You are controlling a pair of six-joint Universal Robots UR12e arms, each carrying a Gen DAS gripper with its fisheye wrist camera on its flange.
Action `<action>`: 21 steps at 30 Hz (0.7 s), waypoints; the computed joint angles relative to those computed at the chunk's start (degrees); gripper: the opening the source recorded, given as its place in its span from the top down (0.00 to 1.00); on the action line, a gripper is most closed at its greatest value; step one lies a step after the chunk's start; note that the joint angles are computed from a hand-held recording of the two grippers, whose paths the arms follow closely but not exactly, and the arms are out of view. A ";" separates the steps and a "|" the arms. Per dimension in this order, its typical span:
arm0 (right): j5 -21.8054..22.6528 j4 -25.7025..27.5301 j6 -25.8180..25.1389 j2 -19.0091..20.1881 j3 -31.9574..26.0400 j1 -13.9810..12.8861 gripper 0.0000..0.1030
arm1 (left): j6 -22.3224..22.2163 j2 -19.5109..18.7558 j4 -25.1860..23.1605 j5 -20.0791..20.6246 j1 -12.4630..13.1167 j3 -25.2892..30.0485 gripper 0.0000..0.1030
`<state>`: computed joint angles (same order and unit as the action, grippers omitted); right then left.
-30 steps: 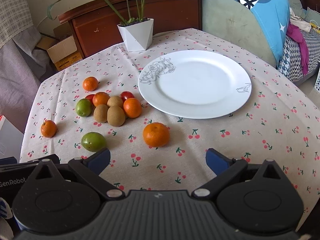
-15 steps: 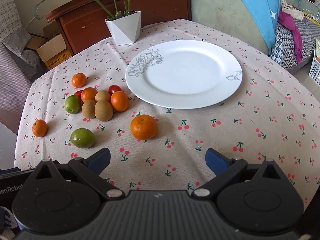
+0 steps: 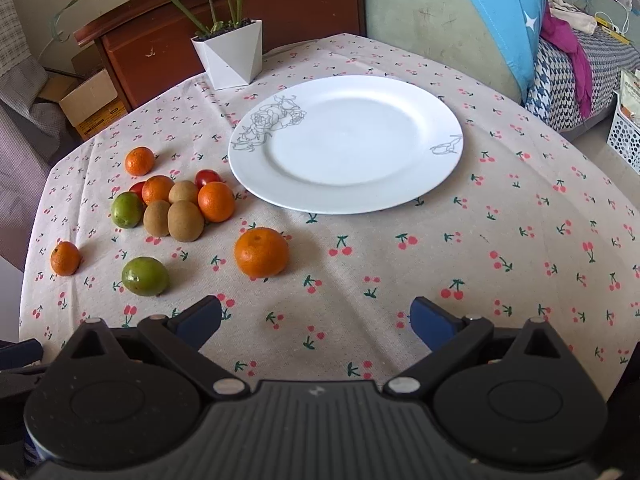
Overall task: Organize fruits
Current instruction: 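Move both tools toward the fruit cluster beside the white plate, then grasp an orange mandarin with the right tool while the left tool grasps a green lime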
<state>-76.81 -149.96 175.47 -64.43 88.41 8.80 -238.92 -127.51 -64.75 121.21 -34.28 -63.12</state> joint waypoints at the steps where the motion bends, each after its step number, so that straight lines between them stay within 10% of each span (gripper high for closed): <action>1: 0.18 0.17 0.06 0.00 -0.03 -0.04 0.03 | 0.10 -0.11 -0.02 0.21 -0.05 0.10 0.00; 21: 5.53 -2.01 1.87 -0.43 1.43 -2.75 0.17 | 5.33 -0.17 6.34 2.79 -1.16 -1.05 0.02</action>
<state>-71.28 -151.96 177.34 -64.86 89.84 6.05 -233.59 -127.68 -58.41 124.00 -35.44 -64.17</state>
